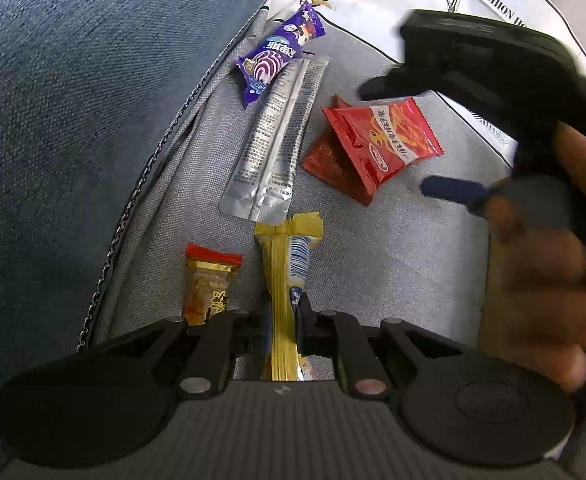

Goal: Organize snacks
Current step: 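Grasp the red spicy-strip bag with the right tool while the left tool holds the wafer bar, then lift and carry the wafer bar and spicy-strip bag over the box with both tools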

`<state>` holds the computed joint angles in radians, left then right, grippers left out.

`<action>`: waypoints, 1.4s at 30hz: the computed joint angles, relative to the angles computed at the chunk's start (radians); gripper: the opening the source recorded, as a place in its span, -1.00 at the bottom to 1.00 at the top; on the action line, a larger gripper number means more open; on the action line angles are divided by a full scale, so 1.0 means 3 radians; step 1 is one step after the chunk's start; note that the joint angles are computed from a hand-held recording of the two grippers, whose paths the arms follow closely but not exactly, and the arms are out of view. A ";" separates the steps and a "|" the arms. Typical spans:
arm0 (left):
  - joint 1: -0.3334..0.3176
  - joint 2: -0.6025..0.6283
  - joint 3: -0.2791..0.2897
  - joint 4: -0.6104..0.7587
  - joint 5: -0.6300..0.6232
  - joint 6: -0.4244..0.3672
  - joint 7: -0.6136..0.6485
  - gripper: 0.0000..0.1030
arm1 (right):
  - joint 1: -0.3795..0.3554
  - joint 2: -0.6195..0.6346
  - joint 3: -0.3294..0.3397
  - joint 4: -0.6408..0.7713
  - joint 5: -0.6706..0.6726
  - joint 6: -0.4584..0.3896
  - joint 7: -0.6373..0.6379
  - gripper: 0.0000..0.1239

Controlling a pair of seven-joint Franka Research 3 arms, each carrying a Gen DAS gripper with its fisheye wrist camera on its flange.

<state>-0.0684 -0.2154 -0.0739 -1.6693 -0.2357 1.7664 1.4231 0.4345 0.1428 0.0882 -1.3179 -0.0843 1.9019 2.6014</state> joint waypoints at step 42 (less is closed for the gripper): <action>-0.0228 -0.0466 -0.0005 -0.0261 0.0013 0.0780 0.0468 -0.77 | -0.0501 -0.2811 0.0671 -0.2280 0.0017 0.1023 -0.1181 -0.23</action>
